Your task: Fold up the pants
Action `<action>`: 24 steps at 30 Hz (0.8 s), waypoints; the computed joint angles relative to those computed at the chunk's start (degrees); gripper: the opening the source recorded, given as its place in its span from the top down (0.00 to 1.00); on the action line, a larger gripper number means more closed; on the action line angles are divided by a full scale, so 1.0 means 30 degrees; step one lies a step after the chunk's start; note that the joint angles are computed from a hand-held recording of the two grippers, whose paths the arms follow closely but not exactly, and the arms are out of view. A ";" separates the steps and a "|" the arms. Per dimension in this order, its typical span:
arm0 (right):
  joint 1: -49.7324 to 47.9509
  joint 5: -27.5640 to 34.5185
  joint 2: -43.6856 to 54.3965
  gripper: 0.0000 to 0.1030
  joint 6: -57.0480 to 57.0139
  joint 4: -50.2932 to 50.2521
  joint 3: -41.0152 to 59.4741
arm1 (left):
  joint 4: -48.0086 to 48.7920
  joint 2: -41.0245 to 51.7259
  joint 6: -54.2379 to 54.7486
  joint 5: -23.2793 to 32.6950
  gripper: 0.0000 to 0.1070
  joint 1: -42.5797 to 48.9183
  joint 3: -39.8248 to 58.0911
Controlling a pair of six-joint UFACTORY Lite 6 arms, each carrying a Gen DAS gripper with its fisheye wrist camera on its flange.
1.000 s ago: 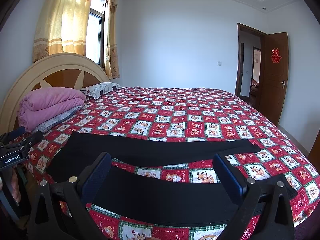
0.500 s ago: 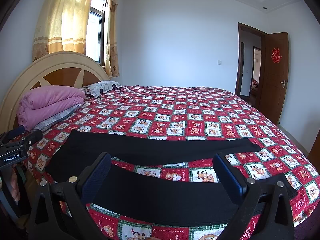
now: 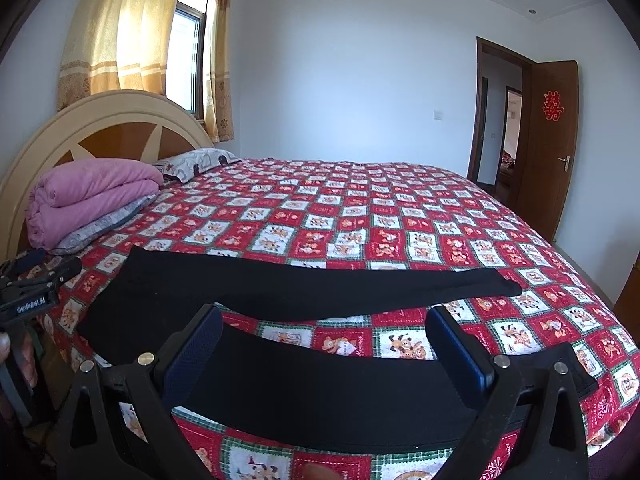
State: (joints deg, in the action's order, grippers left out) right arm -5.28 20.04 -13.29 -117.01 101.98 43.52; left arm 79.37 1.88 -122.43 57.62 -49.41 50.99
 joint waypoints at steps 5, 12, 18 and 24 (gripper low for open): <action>-0.0556 -0.0155 0.3736 0.01 -0.2679 0.2162 0.1586 | 0.1231 0.0011 0.0334 -0.4222 0.04 0.6059 -0.0881; -0.0867 -0.0694 0.7790 0.01 -0.5149 0.4639 0.3506 | 0.5153 0.3805 0.0380 -1.0604 0.13 1.2681 0.1717; -0.0675 -0.1550 1.0253 0.01 -0.6793 0.6335 0.5028 | 0.3043 0.8516 0.4322 -1.4087 0.20 1.5281 0.6944; -0.0528 -0.2214 1.1812 0.01 -0.6781 0.6426 0.6291 | -0.5975 1.2842 1.4806 -1.4642 0.37 1.5964 1.2529</action>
